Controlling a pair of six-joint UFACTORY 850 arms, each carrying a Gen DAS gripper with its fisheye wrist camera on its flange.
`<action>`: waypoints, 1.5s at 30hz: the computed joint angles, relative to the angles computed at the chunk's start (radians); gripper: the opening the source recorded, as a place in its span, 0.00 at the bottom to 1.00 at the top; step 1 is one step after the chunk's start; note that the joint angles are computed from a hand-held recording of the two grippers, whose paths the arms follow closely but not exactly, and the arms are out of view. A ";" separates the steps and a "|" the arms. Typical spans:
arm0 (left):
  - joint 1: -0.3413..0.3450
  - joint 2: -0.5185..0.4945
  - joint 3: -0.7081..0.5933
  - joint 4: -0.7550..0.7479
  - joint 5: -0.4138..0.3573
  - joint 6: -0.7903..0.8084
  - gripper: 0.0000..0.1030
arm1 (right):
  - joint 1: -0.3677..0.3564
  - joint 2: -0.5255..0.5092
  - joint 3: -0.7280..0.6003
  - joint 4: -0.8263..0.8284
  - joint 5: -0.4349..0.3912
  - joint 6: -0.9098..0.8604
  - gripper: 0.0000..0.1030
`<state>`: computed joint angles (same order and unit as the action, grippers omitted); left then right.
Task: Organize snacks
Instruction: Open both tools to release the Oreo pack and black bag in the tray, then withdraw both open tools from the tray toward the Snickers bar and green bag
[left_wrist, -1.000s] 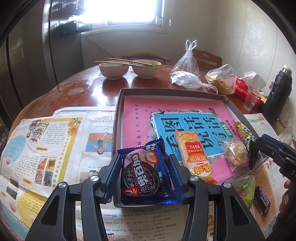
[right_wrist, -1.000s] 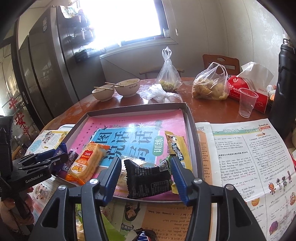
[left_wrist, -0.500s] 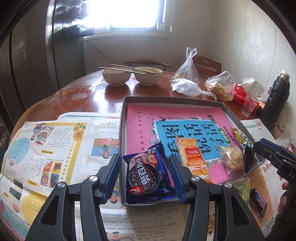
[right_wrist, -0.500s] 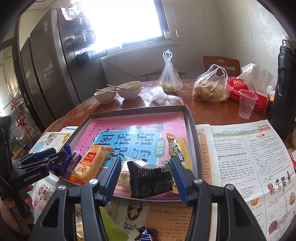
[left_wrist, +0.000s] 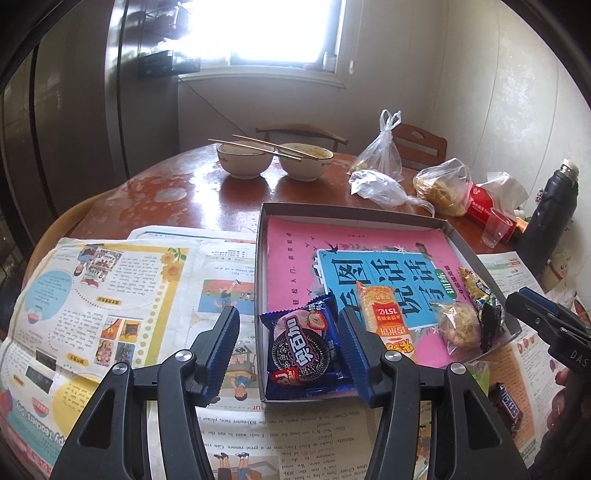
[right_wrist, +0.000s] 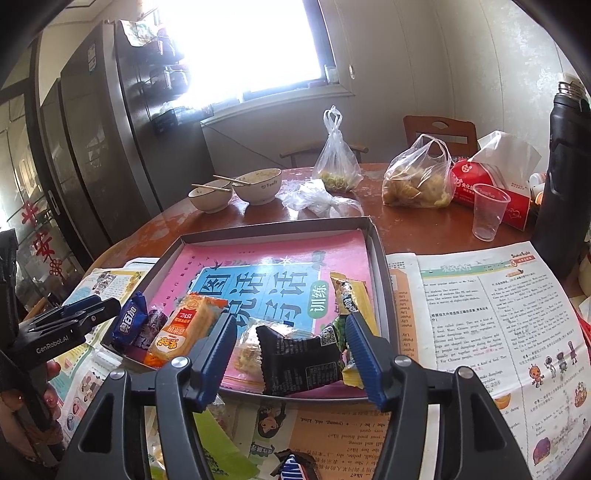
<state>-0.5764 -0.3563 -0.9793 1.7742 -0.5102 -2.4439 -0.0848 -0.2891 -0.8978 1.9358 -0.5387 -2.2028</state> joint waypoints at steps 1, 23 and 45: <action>-0.001 0.003 0.002 0.003 0.001 -0.003 0.57 | 0.000 0.002 0.002 0.003 -0.001 -0.003 0.60; -0.044 0.049 0.029 0.065 0.026 -0.052 0.71 | -0.008 0.055 0.043 0.050 -0.034 -0.072 0.70; -0.115 0.078 0.040 0.017 0.041 0.082 0.71 | -0.037 0.126 0.098 -0.015 -0.080 -0.069 0.74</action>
<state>-0.6910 -0.2784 -0.9394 1.7914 -0.4692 -2.3615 -0.1217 -0.1631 -0.7998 1.9205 -0.6190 -2.2717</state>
